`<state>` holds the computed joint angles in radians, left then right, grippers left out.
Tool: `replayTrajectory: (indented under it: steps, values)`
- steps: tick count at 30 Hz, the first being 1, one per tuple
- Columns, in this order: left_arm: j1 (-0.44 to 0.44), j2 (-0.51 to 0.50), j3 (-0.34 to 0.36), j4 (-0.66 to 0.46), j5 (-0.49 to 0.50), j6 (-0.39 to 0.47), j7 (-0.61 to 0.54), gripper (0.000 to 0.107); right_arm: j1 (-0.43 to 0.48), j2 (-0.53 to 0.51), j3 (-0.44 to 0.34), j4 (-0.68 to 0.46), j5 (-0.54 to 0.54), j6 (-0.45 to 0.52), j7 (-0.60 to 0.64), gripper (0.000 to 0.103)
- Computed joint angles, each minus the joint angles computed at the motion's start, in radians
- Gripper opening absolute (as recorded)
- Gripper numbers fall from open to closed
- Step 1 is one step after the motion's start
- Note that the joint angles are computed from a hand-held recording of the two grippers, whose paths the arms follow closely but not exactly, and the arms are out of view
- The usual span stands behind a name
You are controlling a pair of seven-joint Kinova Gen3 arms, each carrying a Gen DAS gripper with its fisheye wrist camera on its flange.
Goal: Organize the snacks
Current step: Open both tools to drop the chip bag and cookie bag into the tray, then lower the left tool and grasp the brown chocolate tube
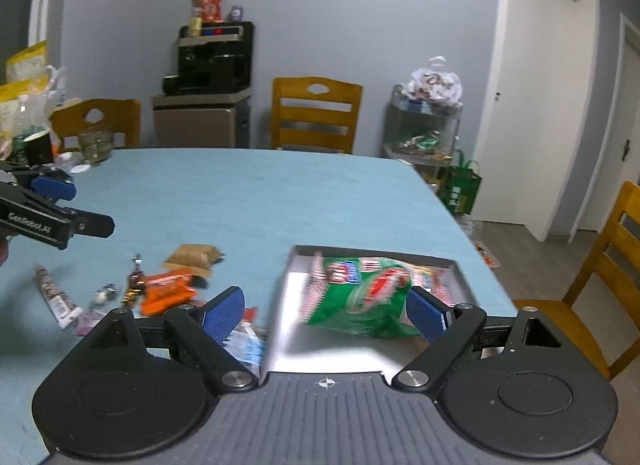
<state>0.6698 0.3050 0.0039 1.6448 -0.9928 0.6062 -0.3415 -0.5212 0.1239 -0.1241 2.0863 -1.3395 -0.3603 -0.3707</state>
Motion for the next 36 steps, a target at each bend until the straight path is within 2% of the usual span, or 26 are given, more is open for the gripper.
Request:
replayTrajectory:
  steps: [10,21,25,28,32,34,36]
  values:
    - [-0.024,-0.071,0.02,0.162,-0.061,-0.024,0.095,0.098,-0.053,0.014,-0.027,-0.008,0.012,0.035,-0.007,0.089]
    - [-0.097,-0.127,0.068,0.332,-0.086,-0.049,0.178,0.098,-0.132,0.044,-0.013,-0.01,0.022,0.062,0.007,0.089]
    - [-0.136,-0.143,0.086,0.362,-0.061,-0.108,0.118,0.098,-0.163,0.056,-0.004,-0.028,-0.033,0.076,0.078,0.089]
    - [-0.147,-0.157,0.09,0.396,-0.082,-0.162,0.069,0.098,-0.168,0.062,-0.004,-0.041,-0.059,0.101,0.113,0.089]
    - [-0.149,-0.171,0.078,0.407,-0.09,-0.202,-0.048,0.098,-0.177,0.068,-0.002,-0.058,-0.145,0.116,0.216,0.089]
    - [-0.223,-0.179,0.122,0.416,-0.088,-0.258,-0.129,0.098,-0.162,0.068,-0.02,-0.064,-0.159,0.116,0.232,0.089]
    - [-0.316,-0.175,0.172,0.426,-0.087,-0.335,-0.21,0.098,-0.149,0.069,-0.032,-0.064,-0.13,0.122,0.197,0.089]
